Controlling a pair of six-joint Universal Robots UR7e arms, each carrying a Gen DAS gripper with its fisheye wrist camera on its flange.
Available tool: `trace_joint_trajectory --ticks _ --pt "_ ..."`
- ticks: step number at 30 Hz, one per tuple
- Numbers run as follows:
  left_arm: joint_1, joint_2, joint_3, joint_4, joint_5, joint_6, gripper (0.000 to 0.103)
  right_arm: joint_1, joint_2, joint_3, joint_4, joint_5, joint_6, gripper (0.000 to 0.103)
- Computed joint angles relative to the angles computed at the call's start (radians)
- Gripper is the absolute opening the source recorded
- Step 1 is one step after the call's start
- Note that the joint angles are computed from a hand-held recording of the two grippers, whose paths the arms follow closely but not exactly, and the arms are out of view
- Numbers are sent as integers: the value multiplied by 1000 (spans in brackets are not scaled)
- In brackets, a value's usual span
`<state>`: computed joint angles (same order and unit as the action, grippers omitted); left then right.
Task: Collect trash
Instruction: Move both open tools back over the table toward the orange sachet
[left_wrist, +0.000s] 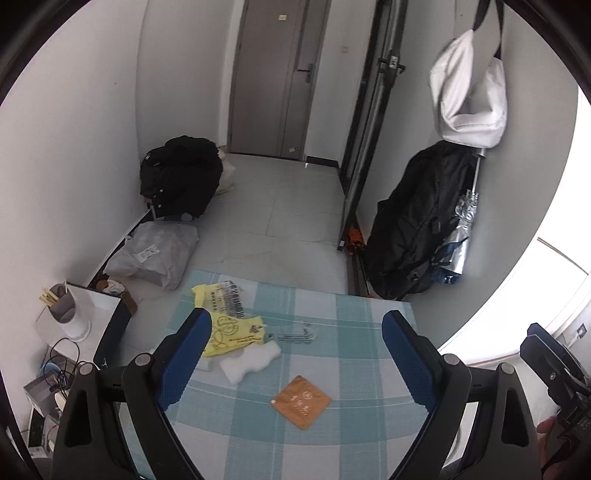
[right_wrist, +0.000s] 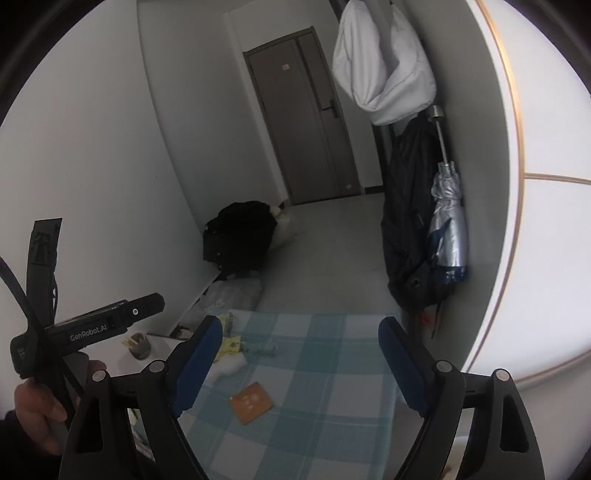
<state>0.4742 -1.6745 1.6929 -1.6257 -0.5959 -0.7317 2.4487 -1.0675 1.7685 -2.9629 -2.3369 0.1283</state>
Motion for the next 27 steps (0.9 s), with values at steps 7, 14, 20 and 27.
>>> trace_joint_trajectory --ticks 7,14,20,27 --pt "69 -65 21 5 24 -24 92 -23 105 -67 34 63 -15 88" --pt "160 -91 28 -20 13 10 92 -48 204 -158 105 118 -46 88" --pt "197 -134 55 -21 28 18 92 -62 279 -228 178 146 -47 88" --pt "257 -127 7 -29 -19 -7 92 -89 363 -299 261 188 -38 88"
